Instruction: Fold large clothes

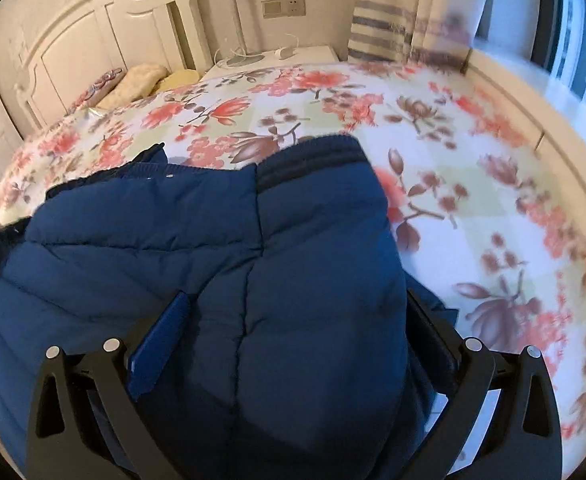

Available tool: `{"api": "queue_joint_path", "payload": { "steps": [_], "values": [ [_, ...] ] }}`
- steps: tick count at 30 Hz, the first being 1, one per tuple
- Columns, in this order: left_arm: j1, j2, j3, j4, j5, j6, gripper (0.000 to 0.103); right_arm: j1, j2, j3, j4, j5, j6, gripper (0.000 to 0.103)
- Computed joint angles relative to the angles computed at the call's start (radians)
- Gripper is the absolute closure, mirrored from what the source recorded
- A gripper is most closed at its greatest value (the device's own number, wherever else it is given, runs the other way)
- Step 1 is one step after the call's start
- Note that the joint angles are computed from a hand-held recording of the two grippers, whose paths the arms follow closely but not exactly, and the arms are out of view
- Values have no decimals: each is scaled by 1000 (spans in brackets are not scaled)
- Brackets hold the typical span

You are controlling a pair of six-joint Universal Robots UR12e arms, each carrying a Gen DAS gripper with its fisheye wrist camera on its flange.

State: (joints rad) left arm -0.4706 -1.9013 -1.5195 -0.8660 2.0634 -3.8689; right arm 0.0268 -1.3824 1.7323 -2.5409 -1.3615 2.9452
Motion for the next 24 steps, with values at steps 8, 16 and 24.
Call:
{"api": "queue_joint_path", "payload": {
  "steps": [8,16,24],
  "values": [
    [-157,17,-8,134,119,149,2,42,-134,124,-168,61,-188,5],
    [-177,-21,-27,137,79,132,2,65,-120,143,-57,97,-305,5],
    [-174,104,-173,65,212,-49,2,-4,-146,172,-133,44,-173,5]
  ]
}}
